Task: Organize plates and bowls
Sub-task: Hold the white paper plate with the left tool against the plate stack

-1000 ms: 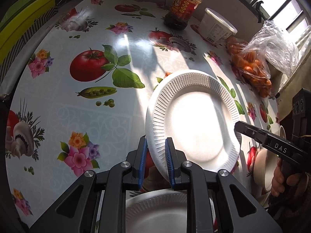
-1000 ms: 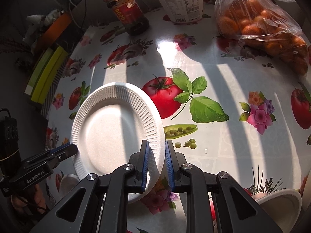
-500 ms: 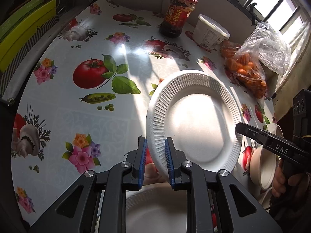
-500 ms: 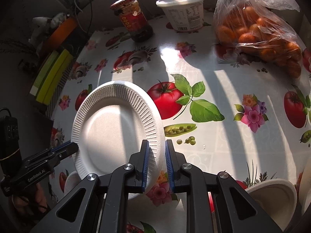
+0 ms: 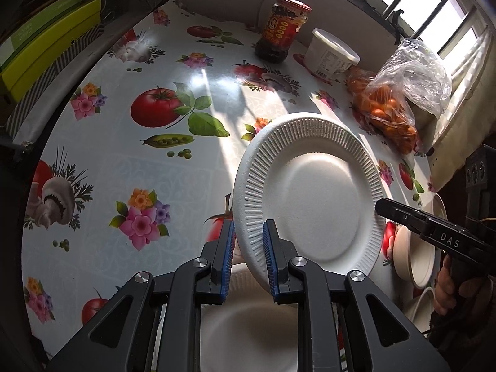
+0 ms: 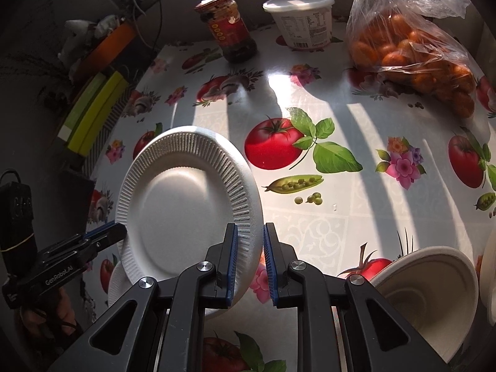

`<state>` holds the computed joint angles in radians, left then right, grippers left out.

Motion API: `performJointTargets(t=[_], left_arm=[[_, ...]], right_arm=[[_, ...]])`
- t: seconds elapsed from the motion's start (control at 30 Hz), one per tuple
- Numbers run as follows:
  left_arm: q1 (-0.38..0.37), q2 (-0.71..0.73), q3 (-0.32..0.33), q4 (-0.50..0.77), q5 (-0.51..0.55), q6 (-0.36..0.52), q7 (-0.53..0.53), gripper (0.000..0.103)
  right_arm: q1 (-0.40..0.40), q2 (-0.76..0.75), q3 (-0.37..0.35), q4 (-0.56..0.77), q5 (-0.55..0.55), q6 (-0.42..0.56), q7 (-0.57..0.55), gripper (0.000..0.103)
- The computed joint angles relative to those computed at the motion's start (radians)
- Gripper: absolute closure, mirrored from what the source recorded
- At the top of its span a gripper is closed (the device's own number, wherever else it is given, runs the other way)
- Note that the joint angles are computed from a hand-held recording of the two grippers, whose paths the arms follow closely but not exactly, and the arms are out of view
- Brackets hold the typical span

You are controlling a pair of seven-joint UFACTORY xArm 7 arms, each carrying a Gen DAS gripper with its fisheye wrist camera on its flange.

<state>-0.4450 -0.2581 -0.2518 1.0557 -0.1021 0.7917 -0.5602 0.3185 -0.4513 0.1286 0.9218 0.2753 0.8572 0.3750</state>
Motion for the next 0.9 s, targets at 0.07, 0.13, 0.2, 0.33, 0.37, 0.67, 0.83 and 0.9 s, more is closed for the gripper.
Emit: performJointTargets(t=[0.07, 0.13, 0.2, 0.33, 0.37, 0.67, 0.83, 0.9], left_arm=[[-0.002, -0.017, 0.001, -0.016, -0.004, -0.001, -0.001, 0.083], [-0.003, -0.033, 0.001, -0.032, -0.007, 0.000, -0.002, 0.083], [-0.003, -0.051, 0.001, -0.048, -0.010, 0.001, -0.004, 0.083], [-0.004, -0.084, -0.001, -0.077, -0.015, 0.003, -0.011, 0.083], [-0.004, -0.093, -0.002, -0.085, -0.016, 0.002, -0.012, 0.083], [-0.012, -0.174, -0.006, -0.157, -0.037, 0.005, -0.028, 0.083], [-0.017, -0.213, -0.007, -0.191, -0.044, 0.013, -0.032, 0.083], [-0.018, -0.228, -0.007, -0.203, -0.047, 0.015, -0.033, 0.083]], right_arm=[[0.004, -0.010, 0.003, -0.008, 0.004, 0.000, 0.005, 0.086], [0.010, -0.020, 0.006, -0.016, 0.008, -0.002, 0.007, 0.086], [0.017, -0.030, 0.008, -0.024, 0.013, -0.005, 0.010, 0.086], [0.028, -0.047, 0.016, -0.036, 0.016, -0.004, 0.020, 0.086], [0.031, -0.051, 0.017, -0.039, 0.017, -0.004, 0.023, 0.086], [0.060, -0.091, 0.027, -0.075, 0.031, -0.005, 0.039, 0.086], [0.075, -0.112, 0.032, -0.089, 0.036, -0.004, 0.046, 0.086], [0.080, -0.121, 0.036, -0.095, 0.036, -0.001, 0.050, 0.086]])
